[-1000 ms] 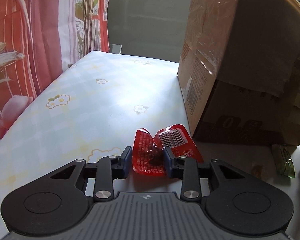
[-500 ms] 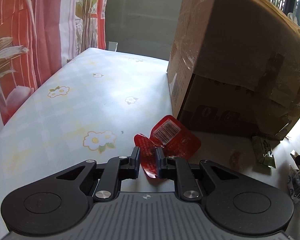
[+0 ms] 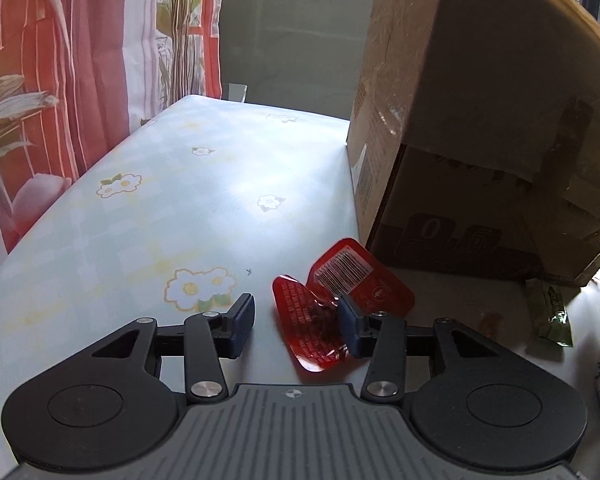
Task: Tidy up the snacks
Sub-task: 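Carry the red pouch and gold sachet over the box and open both tools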
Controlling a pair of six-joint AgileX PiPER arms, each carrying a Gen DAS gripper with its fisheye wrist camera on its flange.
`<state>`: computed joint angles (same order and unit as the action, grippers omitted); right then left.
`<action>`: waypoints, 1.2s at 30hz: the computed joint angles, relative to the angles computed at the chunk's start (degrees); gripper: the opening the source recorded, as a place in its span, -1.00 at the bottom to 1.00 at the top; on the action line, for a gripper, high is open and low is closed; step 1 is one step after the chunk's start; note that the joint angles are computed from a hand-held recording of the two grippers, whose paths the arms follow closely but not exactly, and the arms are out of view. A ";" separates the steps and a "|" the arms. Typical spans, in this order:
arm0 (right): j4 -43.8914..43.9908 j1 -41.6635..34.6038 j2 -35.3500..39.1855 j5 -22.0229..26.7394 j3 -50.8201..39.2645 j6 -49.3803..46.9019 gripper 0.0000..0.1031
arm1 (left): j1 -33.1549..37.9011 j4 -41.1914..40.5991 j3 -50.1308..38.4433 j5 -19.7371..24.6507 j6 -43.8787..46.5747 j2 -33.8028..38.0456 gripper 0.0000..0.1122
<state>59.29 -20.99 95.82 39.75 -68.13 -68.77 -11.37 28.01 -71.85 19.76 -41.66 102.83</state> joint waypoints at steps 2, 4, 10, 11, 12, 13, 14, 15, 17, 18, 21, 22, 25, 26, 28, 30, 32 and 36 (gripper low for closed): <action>0.04 -0.04 0.01 0.05 0.00 -0.05 0.00 | -0.34 4.50 0.06 -0.78 -4.14 0.63 -0.10; -0.11 -0.09 0.07 0.12 -0.09 -0.03 0.00 | -1.11 8.85 -0.24 -0.59 -7.83 1.26 -0.07; 0.02 0.13 0.54 -0.06 -0.25 -0.03 0.00 | -3.65 17.84 -1.28 0.83 -14.88 2.88 0.20; 0.05 0.13 0.57 -0.05 -0.22 -0.10 0.00 | -3.91 19.39 -1.33 0.94 -16.43 3.08 0.20; 0.05 0.08 0.56 0.08 -0.21 -0.12 0.00 | -4.05 20.39 -1.44 1.00 -17.44 3.29 0.20; 0.06 0.06 0.55 0.16 -0.18 -0.19 0.00 | -4.15 20.97 -1.72 1.18 -17.96 3.54 0.19; 0.08 0.05 0.54 0.19 -0.16 -0.28 0.00 | -4.27 21.83 -1.97 1.53 -18.78 3.79 0.16; 0.08 0.05 0.54 0.19 -0.16 -0.28 0.00 | -4.44 22.81 -2.05 1.95 -19.84 3.86 0.10; 0.20 0.04 0.52 0.07 -0.11 -0.24 0.00 | -4.33 23.17 -1.57 1.97 -21.05 3.31 -0.23; 0.28 0.00 0.51 0.03 -0.08 -0.32 0.00 | -3.45 19.91 -0.95 0.34 -18.76 2.58 -0.32; 0.58 -0.16 0.41 -0.05 0.04 -0.41 0.00 | -3.32 15.21 1.24 -1.52 -14.54 0.46 -0.46; 0.72 -0.20 0.41 -0.14 0.10 -0.48 0.00 | -4.10 18.22 2.44 -1.71 -16.81 -0.28 -0.47; 1.32 -0.30 0.13 -0.15 0.36 -1.00 0.00 | -5.34 21.27 5.72 -3.10 -18.87 -2.98 -0.48; 1.58 -0.43 -0.09 -0.07 0.57 -1.34 0.00 | -5.48 21.01 6.63 -3.78 -18.56 -4.00 -0.48; 2.09 -0.64 -0.48 0.11 0.83 -1.84 0.00 | -5.65 19.69 7.87 -4.69 -17.49 -5.76 -0.48; 2.62 -0.83 -0.86 0.33 0.94 -2.19 0.00 | -5.68 17.63 8.80 -5.43 -16.26 -7.37 -0.48; 3.37 -1.06 -1.45 0.60 1.22 -2.63 0.00 | -5.88 16.08 9.58 -5.89 -15.40 -8.85 -0.48; 5.93 -1.96 -2.91 2.04 1.95 -4.70 0.00 | -6.67 17.19 10.80 -5.98 -17.57 -11.57 -0.48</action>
<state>65.23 -22.95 92.91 41.79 -66.18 -73.47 -18.04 45.21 -61.05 13.78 -59.23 91.26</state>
